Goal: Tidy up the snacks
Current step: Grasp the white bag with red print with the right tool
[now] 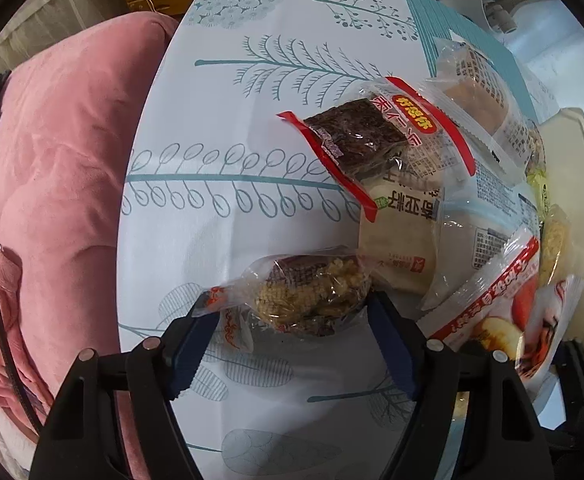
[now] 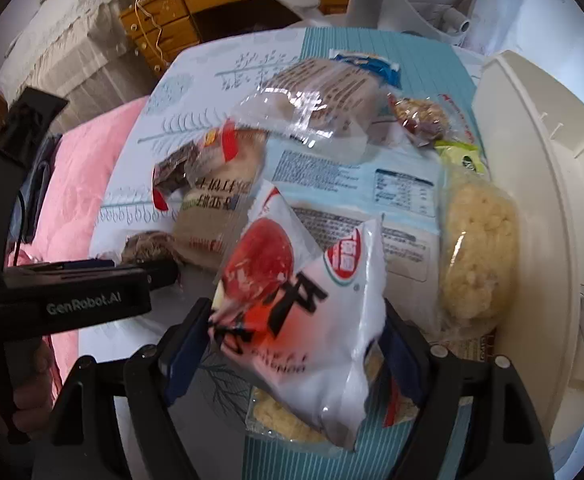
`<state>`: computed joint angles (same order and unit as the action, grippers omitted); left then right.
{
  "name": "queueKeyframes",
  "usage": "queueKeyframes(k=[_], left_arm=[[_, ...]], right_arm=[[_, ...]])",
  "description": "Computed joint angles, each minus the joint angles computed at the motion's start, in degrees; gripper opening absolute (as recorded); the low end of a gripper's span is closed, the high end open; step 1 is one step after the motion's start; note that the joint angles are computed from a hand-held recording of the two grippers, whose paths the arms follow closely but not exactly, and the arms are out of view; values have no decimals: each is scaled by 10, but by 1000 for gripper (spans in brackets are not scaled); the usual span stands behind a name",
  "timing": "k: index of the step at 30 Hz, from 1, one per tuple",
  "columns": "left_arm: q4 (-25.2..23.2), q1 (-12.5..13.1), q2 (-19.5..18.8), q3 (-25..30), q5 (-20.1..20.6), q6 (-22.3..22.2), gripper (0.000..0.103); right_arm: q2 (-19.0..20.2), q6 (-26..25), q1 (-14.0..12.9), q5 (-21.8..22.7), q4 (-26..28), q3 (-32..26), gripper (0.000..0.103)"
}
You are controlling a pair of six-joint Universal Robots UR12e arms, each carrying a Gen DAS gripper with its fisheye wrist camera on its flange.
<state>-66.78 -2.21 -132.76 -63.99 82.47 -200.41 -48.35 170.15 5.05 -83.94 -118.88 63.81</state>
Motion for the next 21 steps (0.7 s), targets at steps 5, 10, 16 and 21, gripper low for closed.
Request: queueKeyframes(k=[5,10,16,21], left_arm=[[12,6,5,-13,-17,2,70],[35,5,11,-26,-15,18,61],[42,6,15,-32,-18,23,57],[51,7,32,-56,-21,26,31]], right_arm=[[1,-6,0,-1,14,-5,69],[-3,1,-3,4,24,-5,66],[-19,19,-7,9,32,10,66],[-38,35,-10,14,30,30,65]])
